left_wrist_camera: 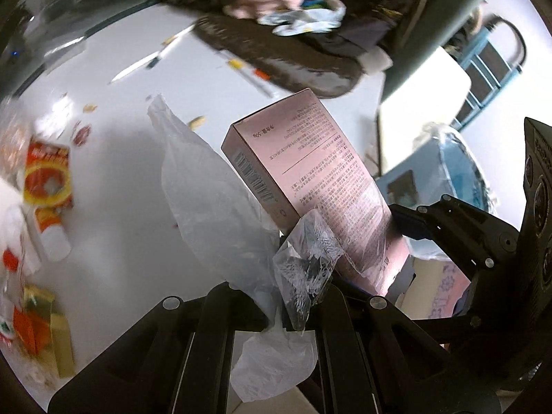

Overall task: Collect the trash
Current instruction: 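Carry the pink box and plastic bag over the trash bin with both grippers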

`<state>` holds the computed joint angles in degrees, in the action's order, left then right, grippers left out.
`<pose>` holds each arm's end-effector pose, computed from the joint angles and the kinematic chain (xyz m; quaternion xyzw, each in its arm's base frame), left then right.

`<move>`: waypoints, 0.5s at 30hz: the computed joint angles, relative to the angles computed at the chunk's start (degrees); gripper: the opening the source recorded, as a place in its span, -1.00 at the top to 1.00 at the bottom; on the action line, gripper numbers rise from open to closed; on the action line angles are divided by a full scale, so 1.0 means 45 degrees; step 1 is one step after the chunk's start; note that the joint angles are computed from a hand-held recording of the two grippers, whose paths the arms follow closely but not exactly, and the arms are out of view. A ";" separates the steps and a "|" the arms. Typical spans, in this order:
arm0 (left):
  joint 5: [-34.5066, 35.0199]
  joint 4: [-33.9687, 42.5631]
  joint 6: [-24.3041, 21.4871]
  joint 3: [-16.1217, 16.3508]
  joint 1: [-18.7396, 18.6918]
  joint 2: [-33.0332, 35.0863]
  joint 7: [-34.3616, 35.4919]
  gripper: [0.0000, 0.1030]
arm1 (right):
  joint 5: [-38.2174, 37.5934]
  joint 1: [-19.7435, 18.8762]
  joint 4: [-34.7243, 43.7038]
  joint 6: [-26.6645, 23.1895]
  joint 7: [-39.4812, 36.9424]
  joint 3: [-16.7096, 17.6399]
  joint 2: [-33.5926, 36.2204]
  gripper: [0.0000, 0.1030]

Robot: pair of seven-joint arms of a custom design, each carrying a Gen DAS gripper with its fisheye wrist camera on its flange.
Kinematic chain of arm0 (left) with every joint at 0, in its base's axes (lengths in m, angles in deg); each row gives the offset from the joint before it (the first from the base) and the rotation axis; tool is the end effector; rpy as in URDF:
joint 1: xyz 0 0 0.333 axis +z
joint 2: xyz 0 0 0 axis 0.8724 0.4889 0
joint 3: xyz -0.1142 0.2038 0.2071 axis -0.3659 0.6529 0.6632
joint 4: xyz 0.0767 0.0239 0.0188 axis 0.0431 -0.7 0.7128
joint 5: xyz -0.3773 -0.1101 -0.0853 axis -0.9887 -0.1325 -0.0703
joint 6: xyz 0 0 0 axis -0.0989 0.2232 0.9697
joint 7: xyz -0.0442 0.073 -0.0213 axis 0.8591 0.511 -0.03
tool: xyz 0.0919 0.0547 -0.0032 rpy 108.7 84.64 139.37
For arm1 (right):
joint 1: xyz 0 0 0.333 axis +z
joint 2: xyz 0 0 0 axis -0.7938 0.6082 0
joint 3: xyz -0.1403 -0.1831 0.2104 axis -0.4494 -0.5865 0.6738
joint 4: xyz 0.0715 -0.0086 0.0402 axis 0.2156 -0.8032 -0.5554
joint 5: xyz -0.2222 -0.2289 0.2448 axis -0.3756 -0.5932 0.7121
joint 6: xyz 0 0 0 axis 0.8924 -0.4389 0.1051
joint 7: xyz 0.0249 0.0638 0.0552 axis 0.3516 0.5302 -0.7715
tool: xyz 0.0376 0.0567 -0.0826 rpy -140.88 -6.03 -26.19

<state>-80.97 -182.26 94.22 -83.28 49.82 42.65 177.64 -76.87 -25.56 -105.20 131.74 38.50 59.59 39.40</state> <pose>0.5201 -0.2366 0.5961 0.4771 -0.8461 0.2362 0.0272 0.4479 0.3439 0.5943 -0.7208 0.6452 -0.1641 0.1927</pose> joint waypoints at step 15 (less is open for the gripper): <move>0.1424 0.5398 -0.0788 -0.1632 -0.2598 0.3678 -0.1297 0.94 | -0.0800 -0.1865 -0.3859 -0.1238 0.1055 -0.0614 -0.5364 -0.10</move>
<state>-74.56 -157.96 90.67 -90.63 38.13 59.20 171.80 -80.47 -33.95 -122.56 126.16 43.25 56.83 15.27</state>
